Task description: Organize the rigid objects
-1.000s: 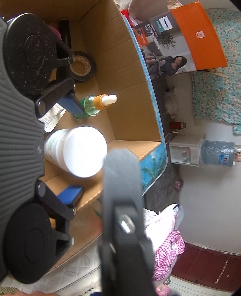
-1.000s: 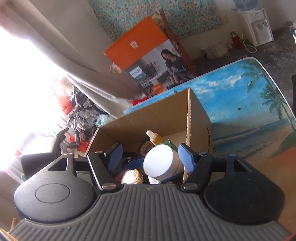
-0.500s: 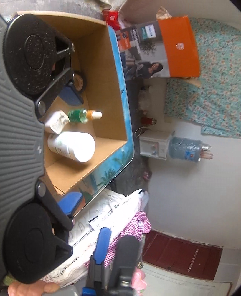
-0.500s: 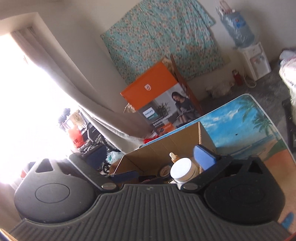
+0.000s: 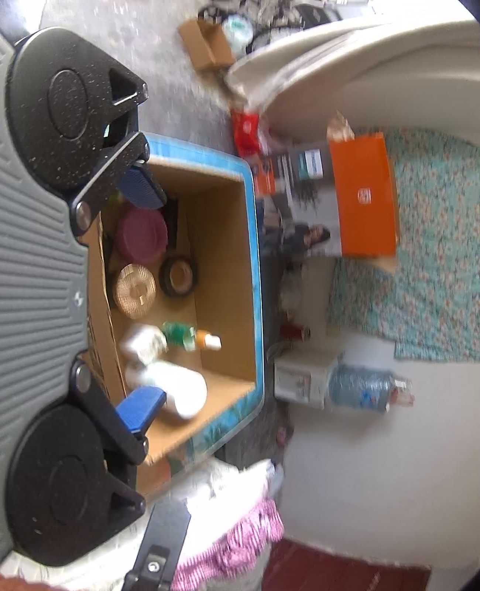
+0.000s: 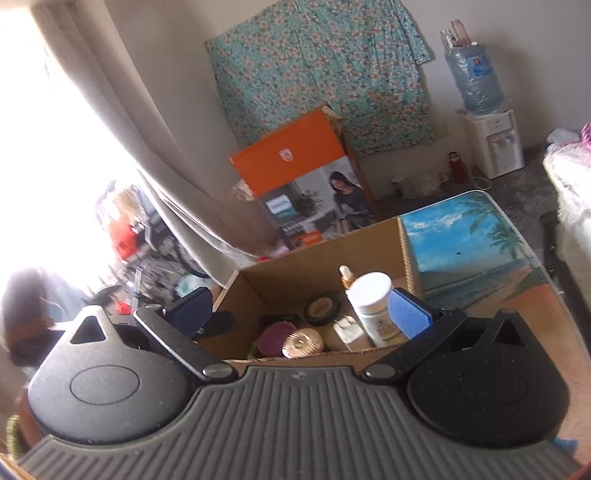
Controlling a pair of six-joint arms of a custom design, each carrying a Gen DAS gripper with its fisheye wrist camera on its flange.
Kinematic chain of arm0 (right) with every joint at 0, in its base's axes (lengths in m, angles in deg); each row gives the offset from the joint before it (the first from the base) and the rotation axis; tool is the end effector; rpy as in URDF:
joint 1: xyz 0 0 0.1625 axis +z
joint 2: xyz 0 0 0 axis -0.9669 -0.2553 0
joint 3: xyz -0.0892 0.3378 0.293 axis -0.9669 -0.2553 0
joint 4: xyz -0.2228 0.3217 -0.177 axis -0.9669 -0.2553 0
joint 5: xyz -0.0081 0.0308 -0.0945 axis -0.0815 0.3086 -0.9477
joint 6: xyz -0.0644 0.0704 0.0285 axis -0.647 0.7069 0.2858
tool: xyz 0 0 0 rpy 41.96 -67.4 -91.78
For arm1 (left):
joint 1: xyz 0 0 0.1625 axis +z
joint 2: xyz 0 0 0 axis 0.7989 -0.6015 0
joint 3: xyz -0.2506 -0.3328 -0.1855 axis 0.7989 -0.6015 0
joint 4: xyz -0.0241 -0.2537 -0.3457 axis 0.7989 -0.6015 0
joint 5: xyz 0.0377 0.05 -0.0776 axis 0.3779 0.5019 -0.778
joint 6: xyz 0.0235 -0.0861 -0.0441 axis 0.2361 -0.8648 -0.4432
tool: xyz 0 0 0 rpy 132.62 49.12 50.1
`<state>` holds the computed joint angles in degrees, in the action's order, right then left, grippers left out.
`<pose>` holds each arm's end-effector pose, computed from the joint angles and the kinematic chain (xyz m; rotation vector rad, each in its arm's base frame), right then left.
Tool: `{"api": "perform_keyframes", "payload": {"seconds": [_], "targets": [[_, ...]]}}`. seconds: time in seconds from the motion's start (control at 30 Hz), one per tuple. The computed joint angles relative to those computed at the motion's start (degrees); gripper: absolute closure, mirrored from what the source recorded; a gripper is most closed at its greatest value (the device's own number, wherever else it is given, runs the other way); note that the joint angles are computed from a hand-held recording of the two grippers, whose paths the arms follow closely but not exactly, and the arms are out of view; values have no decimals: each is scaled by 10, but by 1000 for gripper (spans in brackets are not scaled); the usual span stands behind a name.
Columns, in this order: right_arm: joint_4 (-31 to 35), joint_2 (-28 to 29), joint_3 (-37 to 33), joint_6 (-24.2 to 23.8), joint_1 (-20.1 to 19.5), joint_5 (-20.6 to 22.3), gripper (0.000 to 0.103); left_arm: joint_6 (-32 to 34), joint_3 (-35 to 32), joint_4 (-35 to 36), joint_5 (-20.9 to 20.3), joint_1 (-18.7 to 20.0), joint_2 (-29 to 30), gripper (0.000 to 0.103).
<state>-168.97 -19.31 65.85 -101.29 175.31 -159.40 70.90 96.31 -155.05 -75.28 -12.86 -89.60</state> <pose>0.2085 -0.4678 0.1810 0.5995 -2.6346 1.2764 -0.2212 -0.4735 0.1947 0.4338 2.2055 -1.0202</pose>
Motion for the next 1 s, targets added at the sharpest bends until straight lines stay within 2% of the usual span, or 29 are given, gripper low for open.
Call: {"api": "perform_keyframes", "payload": {"seconds": [0.1,0.13,0.23,0.4,0.47,0.6,0.77,0.9,1.0], "targets": [[-15,14,-3,-20,17,-35,1,-21,6,28,44,-7,0,0],[-17,19,-4,-26,22,-45,1,-34,4,53,47,-5,-4,0],[-19,31,-11,-39,36,-85,1,-46,7,67,53,2,-3,0],[-48,66,-24,-55,54,-170,1,-65,15,59,52,16,3,0],[-47,79,-32,-63,56,-193,1,-97,12,90,53,22,4,0],[-30,105,-58,-74,62,-223,1,-144,2,157,57,31,5,0],[-5,140,-96,-81,69,-261,1,-172,-3,178,55,42,4,0],[31,154,-118,-58,67,-273,1,-186,-9,203,59,48,4,0],[36,164,-128,-58,67,-278,1,-187,-10,205,61,50,2,0]]}}
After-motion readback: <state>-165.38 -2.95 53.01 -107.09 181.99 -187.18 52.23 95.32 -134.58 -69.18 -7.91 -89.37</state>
